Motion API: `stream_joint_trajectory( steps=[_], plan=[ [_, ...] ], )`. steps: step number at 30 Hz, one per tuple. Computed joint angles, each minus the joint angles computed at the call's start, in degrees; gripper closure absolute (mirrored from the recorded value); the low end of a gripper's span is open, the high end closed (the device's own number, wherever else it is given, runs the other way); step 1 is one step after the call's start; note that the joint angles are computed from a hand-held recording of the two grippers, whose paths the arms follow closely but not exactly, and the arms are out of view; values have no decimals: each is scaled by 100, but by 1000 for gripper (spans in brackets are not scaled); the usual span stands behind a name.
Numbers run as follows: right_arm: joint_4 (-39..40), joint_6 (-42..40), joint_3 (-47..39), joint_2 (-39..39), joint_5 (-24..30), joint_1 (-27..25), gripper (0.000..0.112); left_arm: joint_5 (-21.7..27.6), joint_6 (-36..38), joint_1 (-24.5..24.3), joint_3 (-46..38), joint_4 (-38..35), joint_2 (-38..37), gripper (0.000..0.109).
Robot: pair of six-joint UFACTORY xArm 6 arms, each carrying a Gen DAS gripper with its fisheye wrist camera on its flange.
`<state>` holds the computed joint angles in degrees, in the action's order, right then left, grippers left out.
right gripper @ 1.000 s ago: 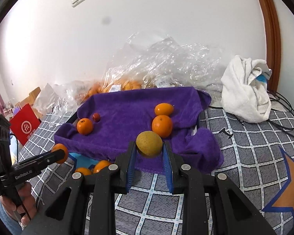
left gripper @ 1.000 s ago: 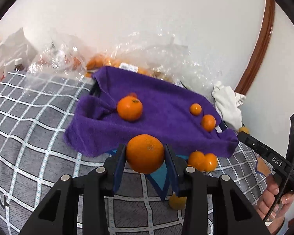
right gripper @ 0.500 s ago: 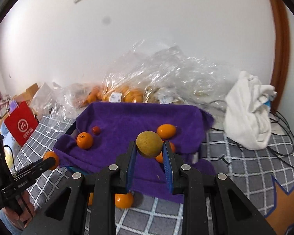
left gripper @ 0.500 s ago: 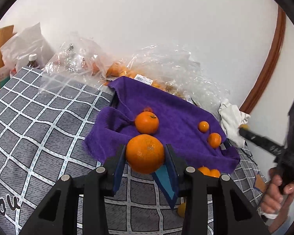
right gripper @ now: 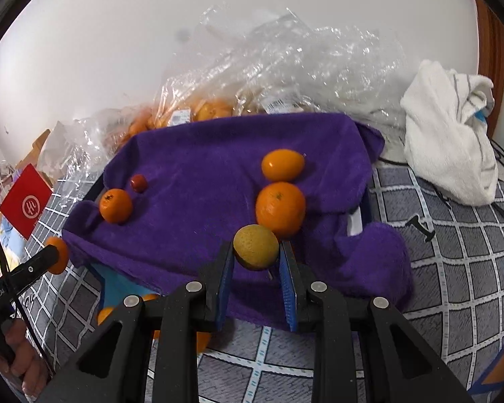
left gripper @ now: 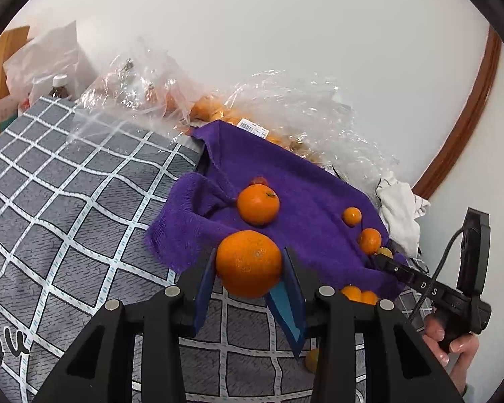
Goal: Organize fruits
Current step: 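Lower the yellow-green fruit onto the towel while the left tool places its tangerine there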
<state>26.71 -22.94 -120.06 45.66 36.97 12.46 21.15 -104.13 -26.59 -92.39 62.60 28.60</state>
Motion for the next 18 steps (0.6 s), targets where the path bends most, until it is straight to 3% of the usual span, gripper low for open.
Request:
stream_joint_trajectory(
  steps=[6, 8, 13, 18],
  plan=[
    [120, -44, 40, -44, 40, -54, 84, 84, 90, -53, -24, 52, -5, 71],
    [205, -154, 175, -151, -28, -70, 74, 189, 158, -87, -61, 77, 9, 71],
    [452, -417, 549, -435, -308, -119, 71, 331, 601, -130, -252, -376, 105, 71],
    [435, -346, 668, -549, -568, -182, 70, 622, 2012, -227, -1008, -1456, 395, 71]
  ],
)
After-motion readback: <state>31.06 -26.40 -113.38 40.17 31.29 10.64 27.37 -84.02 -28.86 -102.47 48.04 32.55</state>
